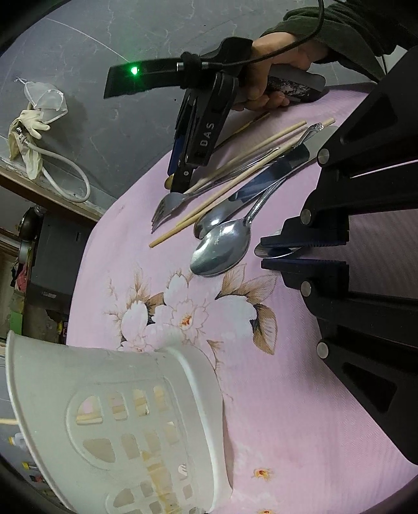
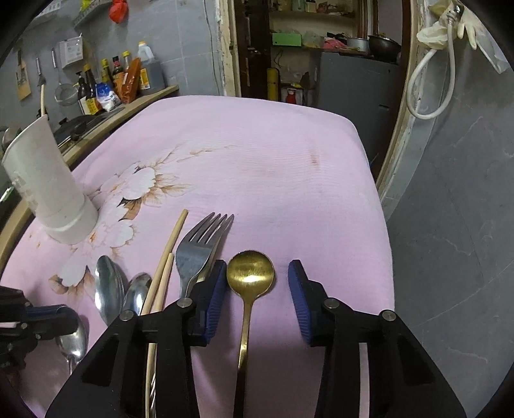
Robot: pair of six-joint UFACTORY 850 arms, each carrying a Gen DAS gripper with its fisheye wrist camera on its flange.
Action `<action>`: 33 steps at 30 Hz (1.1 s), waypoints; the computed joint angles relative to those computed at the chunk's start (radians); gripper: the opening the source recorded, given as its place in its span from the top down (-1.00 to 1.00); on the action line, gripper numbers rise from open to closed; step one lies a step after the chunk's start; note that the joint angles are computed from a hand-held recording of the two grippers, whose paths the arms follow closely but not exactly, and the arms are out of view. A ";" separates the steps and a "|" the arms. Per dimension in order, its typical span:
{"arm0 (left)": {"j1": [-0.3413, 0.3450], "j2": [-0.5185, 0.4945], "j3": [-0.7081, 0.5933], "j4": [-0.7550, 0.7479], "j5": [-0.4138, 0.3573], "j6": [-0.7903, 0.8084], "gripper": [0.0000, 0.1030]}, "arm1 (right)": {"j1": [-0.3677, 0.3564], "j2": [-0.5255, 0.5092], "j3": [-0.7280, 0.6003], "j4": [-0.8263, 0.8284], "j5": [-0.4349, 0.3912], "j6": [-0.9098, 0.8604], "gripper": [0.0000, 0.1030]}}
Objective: Organize utensils
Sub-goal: 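Grip another silver spoon with the left tool while the right tool grips the gold spoon, then lift both spoons and carry them over the white holder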
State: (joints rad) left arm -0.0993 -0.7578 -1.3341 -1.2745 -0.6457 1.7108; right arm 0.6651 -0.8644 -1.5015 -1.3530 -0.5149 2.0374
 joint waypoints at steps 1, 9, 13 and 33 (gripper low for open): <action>0.003 0.008 0.009 -0.026 -0.003 0.025 0.94 | 0.001 -0.004 -0.006 0.005 -0.007 -0.009 0.46; 0.016 0.098 0.140 -0.378 -0.006 0.396 0.98 | 0.046 0.003 0.011 -0.113 -0.115 0.081 0.50; 0.033 0.148 0.223 -0.614 -0.062 0.643 0.99 | 0.109 0.006 0.022 -0.236 -0.279 0.144 0.50; 0.090 0.254 0.325 -1.024 -0.260 0.974 0.99 | 0.192 -0.008 -0.031 -0.594 -0.584 0.344 0.51</action>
State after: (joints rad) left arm -0.0097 -0.5035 -1.0092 -2.2986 -0.9060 2.6843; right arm 0.8569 -0.8724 -1.5329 -1.9473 -1.0985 2.3810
